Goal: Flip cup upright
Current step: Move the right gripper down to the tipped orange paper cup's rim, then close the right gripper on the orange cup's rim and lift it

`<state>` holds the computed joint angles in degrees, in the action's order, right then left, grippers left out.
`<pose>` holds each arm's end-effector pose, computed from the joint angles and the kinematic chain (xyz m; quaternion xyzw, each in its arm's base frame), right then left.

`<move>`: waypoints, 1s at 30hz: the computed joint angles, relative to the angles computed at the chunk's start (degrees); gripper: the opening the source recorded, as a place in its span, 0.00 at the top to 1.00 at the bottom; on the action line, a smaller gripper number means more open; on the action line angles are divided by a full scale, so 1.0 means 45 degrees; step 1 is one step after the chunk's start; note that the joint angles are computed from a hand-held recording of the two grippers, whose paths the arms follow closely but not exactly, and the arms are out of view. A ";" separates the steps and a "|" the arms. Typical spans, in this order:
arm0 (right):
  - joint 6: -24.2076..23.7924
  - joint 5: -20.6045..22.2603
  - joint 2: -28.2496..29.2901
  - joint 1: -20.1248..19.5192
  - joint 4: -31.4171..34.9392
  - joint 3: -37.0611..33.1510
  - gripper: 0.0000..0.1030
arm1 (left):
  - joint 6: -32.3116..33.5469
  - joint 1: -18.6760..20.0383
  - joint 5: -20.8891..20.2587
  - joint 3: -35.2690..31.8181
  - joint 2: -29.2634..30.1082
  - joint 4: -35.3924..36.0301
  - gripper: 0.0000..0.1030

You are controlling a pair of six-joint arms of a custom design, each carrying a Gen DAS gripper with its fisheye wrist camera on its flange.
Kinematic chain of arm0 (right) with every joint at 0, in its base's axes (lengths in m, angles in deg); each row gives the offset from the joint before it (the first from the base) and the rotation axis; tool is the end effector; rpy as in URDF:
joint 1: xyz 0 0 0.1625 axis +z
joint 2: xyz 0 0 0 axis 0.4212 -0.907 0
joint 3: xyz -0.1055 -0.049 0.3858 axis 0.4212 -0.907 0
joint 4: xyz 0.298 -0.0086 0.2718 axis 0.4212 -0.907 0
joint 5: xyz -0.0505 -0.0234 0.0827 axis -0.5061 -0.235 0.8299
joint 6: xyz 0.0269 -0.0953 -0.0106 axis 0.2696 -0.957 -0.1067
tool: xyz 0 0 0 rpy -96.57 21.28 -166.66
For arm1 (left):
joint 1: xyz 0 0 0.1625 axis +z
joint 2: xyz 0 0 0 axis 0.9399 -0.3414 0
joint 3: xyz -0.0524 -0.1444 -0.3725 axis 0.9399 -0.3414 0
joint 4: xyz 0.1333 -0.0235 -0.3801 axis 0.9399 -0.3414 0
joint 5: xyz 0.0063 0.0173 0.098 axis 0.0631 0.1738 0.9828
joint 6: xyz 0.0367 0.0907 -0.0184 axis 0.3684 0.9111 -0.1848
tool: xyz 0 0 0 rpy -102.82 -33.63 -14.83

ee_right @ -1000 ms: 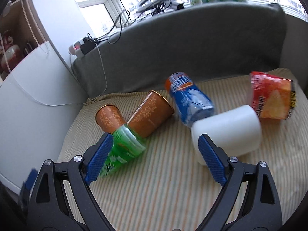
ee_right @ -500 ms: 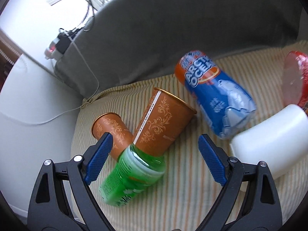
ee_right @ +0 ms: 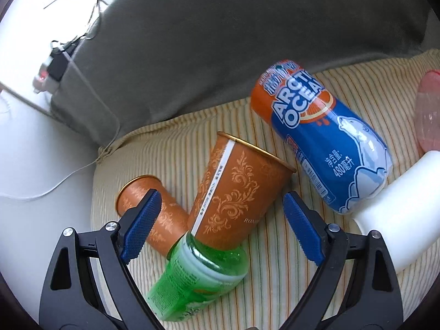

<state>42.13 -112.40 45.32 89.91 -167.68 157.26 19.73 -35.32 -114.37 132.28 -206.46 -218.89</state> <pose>0.3319 -0.5307 -0.0439 -0.0963 -0.9380 0.2866 0.1696 -0.0075 -0.2760 0.3199 0.1423 0.8152 -0.4900 0.2740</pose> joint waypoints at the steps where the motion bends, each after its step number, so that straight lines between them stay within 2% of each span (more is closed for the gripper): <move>1: 0.0130 -0.0017 0.0047 -0.0038 0.0207 -0.0124 0.11 | 0.0037 0.0028 -0.0004 0.0006 -0.0013 -0.0055 0.13; 8: 0.0560 -0.0837 0.0662 -0.0105 0.1305 -0.1208 0.17 | 0.0463 0.0445 -0.0235 -0.0025 0.0441 -0.0984 0.13; 13: 0.0763 -0.0418 0.0867 -0.0428 0.1692 -0.1449 0.30 | 0.0572 0.0521 -0.0147 -0.0019 0.0273 -0.1018 0.13; 22: -0.0414 -0.0896 0.1236 -0.0180 0.0848 -0.1733 0.34 | 0.0505 0.0431 0.0018 0.0019 0.0182 -0.0924 0.13; 30: -0.1192 -0.1183 0.0929 0.0208 -0.0018 -0.1418 0.34 | -0.0278 -0.0223 0.0418 -0.0012 -0.0760 0.0849 0.13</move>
